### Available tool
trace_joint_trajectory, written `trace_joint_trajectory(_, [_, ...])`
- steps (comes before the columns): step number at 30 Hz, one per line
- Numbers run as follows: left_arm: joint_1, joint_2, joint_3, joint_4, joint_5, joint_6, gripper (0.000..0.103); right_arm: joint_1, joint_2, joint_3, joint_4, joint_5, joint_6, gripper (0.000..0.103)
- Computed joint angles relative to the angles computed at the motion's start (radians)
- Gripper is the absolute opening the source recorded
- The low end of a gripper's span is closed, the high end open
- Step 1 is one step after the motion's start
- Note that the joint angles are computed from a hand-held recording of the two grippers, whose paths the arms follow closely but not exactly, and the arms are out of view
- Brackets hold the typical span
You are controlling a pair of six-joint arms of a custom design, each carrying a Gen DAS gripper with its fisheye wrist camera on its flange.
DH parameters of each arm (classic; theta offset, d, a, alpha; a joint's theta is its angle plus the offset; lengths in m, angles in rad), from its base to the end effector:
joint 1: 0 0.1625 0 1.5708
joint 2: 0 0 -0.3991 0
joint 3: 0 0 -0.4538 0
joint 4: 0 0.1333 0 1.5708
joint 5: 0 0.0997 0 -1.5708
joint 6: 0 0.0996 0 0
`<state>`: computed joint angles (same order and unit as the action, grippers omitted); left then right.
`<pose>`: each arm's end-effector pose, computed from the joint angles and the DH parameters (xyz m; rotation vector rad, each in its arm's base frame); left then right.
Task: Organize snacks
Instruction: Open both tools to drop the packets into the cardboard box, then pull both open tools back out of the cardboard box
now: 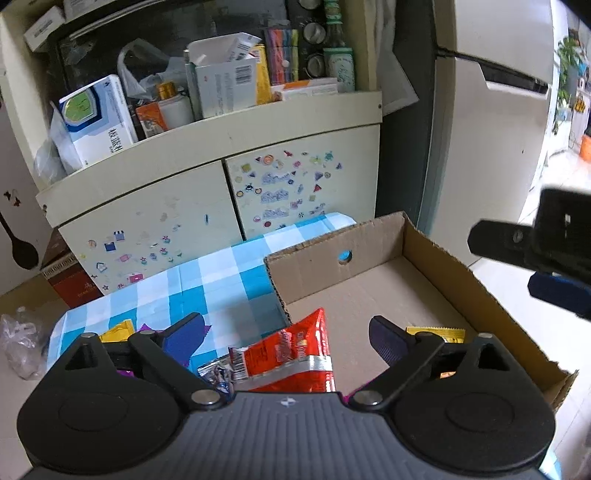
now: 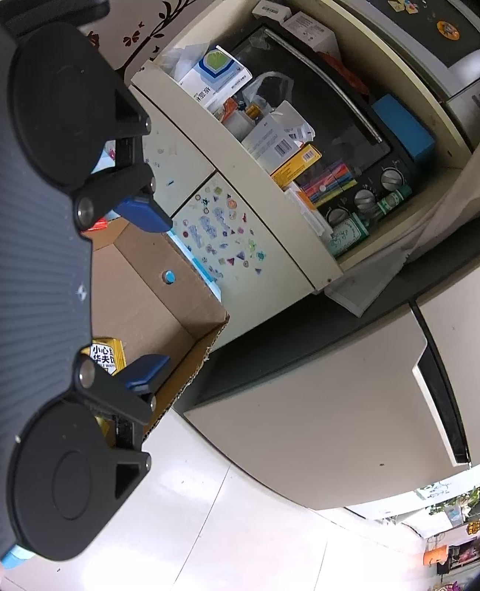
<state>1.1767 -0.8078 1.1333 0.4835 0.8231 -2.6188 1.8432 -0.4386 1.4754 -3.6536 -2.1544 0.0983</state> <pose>-0.0770 -0.7088 0.1842 0.6719 2.1521 -0.8339 0.2677 -0.6667 -0.0140 -0.2032 -2.4015 1.4771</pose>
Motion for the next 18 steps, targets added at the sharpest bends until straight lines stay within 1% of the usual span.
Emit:
trace_joint_trajectory(4, [0.014, -0.013, -0.026, 0.053, 0.027, -0.049, 0.098, 0.001, 0.005, -0.005, -0.002, 0.007, -0.005, 0.074])
trace_joint_trajectory(13, [0.053, -0.067, -0.044, 0.085, 0.009, -0.058, 0.098, 0.007, 0.02, -0.022, 0.013, 0.045, -0.044, 0.074])
trace_joint_trajectory(18, [0.076, -0.093, -0.048, 0.099, 0.002, -0.08, 0.098, 0.01, 0.03, -0.036, 0.052, 0.059, -0.062, 0.074])
